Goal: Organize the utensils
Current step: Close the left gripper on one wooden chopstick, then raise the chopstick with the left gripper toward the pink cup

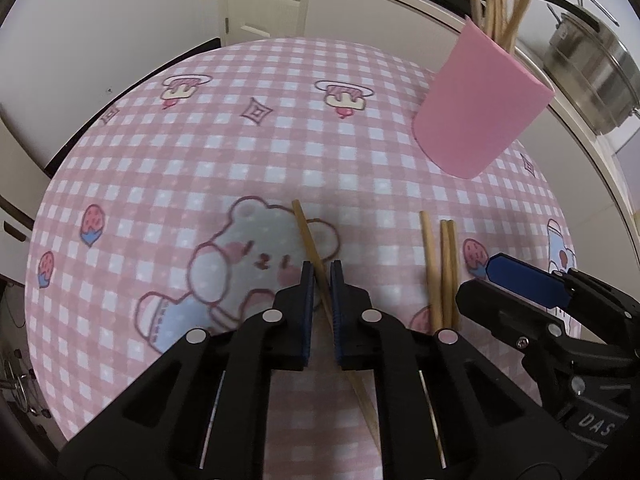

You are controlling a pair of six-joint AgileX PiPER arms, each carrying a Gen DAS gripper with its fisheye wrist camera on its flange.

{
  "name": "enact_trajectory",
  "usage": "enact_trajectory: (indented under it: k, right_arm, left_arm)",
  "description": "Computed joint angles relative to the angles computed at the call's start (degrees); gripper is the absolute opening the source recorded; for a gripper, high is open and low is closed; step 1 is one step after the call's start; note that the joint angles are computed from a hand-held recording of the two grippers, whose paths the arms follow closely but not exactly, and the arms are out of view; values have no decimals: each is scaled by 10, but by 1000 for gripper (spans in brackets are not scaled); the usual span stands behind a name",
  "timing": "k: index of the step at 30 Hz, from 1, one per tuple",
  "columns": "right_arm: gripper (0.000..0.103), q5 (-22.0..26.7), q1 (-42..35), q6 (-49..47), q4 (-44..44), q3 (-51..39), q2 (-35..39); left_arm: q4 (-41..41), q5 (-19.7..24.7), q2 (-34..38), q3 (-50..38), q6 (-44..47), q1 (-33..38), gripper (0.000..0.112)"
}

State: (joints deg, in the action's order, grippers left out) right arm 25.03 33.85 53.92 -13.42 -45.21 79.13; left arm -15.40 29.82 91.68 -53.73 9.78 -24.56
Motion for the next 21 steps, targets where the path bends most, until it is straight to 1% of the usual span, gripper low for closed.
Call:
enact_trajectory:
  k: [3, 5, 7, 8, 10, 11, 13, 17, 20, 21]
  right_arm:
    - [40, -15, -8, -34, 37, -16, 32]
    - [36, -21, -11, -44, 46, -25, 48]
    - [35, -22, -12, -51, 51, -36, 64]
    - [34, -20, -11, -51, 51, -42, 70]
    - [33, 9, -5, -19, 21, -64, 92]
    - [33, 14, -4, -16, 20, -64, 91]
    - [29, 9, -11, -34, 39, -69, 103]
    - [20, 28, -21, -63, 61, -88, 127]
    - [18, 31, -27, -79, 65, -90, 130]
    - [14, 33, -31, -87, 70, -92, 131]
  left_arm:
    - [-3, 3, -7, 5, 13, 21, 9]
    - [-11, 5, -12, 9, 27, 34, 9]
    - [-17, 6, -17, 14, 39, 45, 9]
    - [-22, 7, -18, 16, 47, 50, 9]
    - [-31, 9, -23, 23, 61, 58, 9]
    - [-28, 6, -17, 20, 56, 54, 9]
    - [-33, 5, -15, 21, 62, 55, 9]
    - [-37, 6, -13, 20, 64, 54, 9]
    - [-42, 5, -12, 22, 70, 55, 9]
    - [-42, 5, -12, 22, 71, 56, 9]
